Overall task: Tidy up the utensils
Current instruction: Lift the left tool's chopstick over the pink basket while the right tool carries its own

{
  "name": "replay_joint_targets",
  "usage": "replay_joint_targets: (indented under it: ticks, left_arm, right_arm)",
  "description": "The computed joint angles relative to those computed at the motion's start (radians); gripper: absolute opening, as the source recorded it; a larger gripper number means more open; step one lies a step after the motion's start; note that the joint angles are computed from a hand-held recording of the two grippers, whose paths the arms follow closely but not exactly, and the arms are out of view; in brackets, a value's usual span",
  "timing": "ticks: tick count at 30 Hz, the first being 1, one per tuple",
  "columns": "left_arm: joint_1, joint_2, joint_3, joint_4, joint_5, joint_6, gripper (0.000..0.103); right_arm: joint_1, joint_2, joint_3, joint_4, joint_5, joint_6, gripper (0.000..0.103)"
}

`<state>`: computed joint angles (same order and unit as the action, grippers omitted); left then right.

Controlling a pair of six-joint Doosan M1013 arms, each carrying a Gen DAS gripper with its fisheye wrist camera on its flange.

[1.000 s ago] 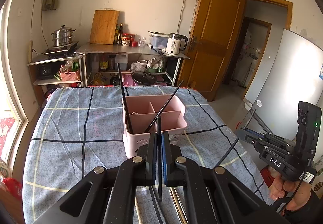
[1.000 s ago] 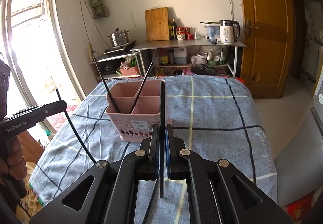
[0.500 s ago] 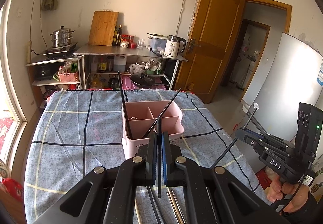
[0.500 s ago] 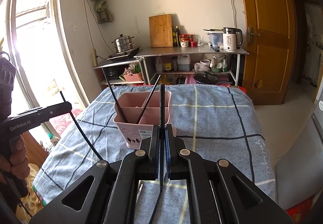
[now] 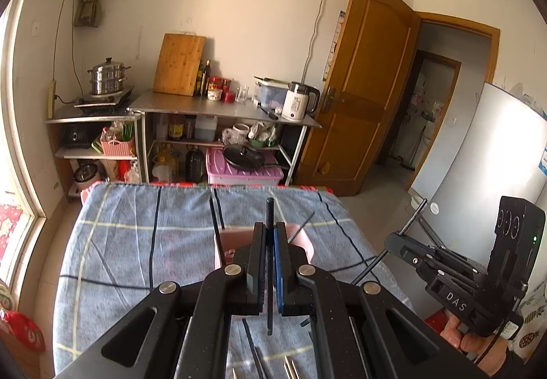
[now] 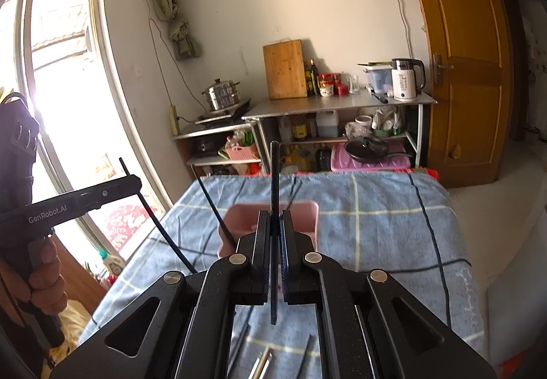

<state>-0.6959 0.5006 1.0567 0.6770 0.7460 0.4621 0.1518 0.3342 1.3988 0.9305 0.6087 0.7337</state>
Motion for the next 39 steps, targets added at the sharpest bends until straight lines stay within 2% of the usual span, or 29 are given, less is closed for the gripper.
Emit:
replay_joint_targets:
  ticks: [7, 14, 29, 39]
  left_arm:
    - [0.023, 0.039, -0.094, -0.003, 0.033, 0.045, 0.004]
    - [0.050, 0.068, -0.138, -0.035, 0.043, 0.069, 0.004]
    - [0.089, 0.092, -0.079, -0.145, -0.006, 0.064, 0.004]
    - [0.088, 0.101, -0.066, -0.130, 0.017, 0.061, 0.004]
  right_arm:
    - [0.017, 0.035, -0.065, 0.042, -0.019, 0.008, 0.005]
    - [0.030, 0.076, -0.114, 0.042, -0.022, 0.036, 0.005]
    - [0.050, 0.140, -0.142, -0.082, 0.014, 0.161, 0.005]
    - [0.047, 0.161, -0.156, -0.110, 0.079, 0.186, 0.005]
